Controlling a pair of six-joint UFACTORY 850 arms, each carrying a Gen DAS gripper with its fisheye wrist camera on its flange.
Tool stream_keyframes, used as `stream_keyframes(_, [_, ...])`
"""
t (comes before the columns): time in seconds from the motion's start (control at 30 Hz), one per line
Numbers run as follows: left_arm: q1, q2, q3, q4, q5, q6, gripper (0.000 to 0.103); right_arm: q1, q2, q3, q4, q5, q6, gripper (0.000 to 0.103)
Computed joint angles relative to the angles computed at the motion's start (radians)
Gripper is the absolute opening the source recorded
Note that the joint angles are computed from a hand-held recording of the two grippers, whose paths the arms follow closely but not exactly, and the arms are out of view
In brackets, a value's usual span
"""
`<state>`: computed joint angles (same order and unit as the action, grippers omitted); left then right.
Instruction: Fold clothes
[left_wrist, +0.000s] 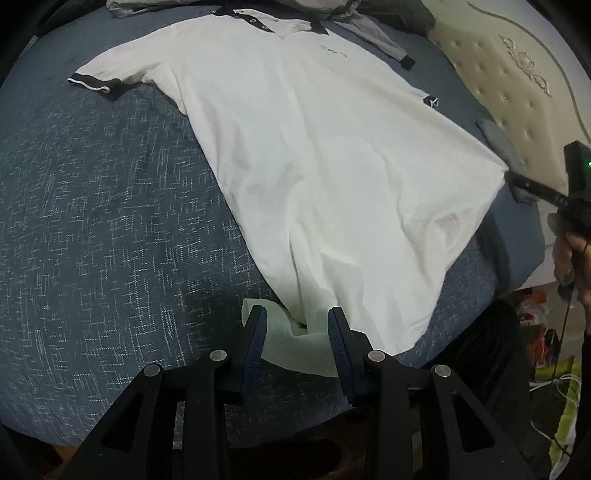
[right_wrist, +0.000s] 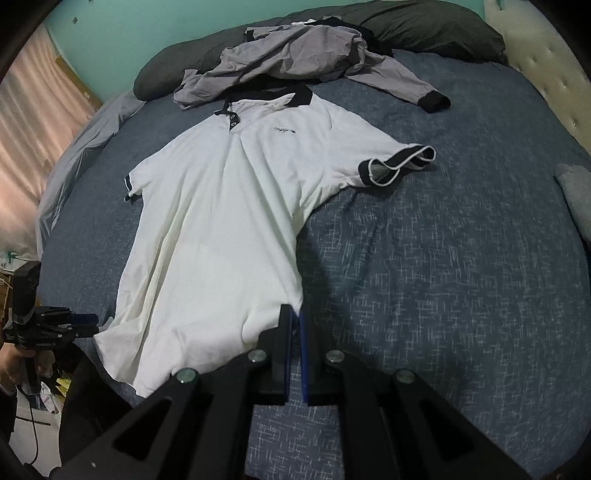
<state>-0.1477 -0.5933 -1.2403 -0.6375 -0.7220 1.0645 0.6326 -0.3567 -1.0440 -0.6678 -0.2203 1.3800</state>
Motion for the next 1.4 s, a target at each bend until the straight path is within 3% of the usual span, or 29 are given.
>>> stream_keyframes(0.3, [-0.033,-0.029,-0.008,-0.018,0.015,-0.026,0.037,-0.012,-0.031,-0.023,0.073,0.01,-0.083,0.003])
stream_keyframes(0.33, [-0.034,-0.034,-0.012,-0.016,0.012,-0.026,0.031,-0.012,-0.03,-0.018,0.046,0.014,-0.05,0.003])
stream_keyframes(0.37, [-0.037,-0.04,-0.016,-0.012,0.006,-0.027,0.018,-0.013,-0.028,-0.013,0.023,0.02,-0.021,0.003])
stream_keyframes(0.43, [-0.044,-0.044,-0.017,-0.01,0.008,-0.024,0.005,-0.014,-0.021,0.001,-0.019,0.035,0.032,0.003])
stream_keyframes(0.47, [-0.047,-0.044,-0.016,-0.012,0.01,-0.019,0.003,-0.013,-0.018,0.005,-0.039,0.037,0.05,0.003])
stream_keyframes(0.67, [-0.054,-0.036,-0.015,-0.032,0.016,0.005,0.003,-0.024,0.002,0.03,-0.004,0.057,0.029,0.004])
stream_keyframes(0.83, [-0.024,-0.034,-0.039,-0.045,0.018,0.018,0.002,-0.032,0.014,0.044,0.033,0.022,-0.004,0.004])
stream_keyframes(1.07, [0.01,-0.063,-0.1,-0.032,0.012,-0.015,0.003,-0.03,-0.025,0.048,0.327,0.006,-0.319,0.004])
stream_keyframes(1.2, [0.056,-0.058,-0.097,-0.032,-0.008,0.008,0.002,-0.034,-0.058,0.053,0.569,0.045,-0.545,0.008])
stream_keyframes(1.27, [0.064,-0.045,-0.083,-0.039,-0.011,0.018,0.003,-0.032,-0.076,0.043,0.659,0.042,-0.633,0.027])
stream_keyframes(1.33, [0.072,-0.041,-0.085,-0.045,-0.017,0.026,0.002,-0.03,-0.09,0.034,0.728,0.04,-0.702,0.037])
stream_keyframes(1.4, [0.08,-0.036,-0.085,-0.056,-0.012,0.036,0.002,-0.032,-0.095,0.031,0.831,0.048,-0.801,0.037])
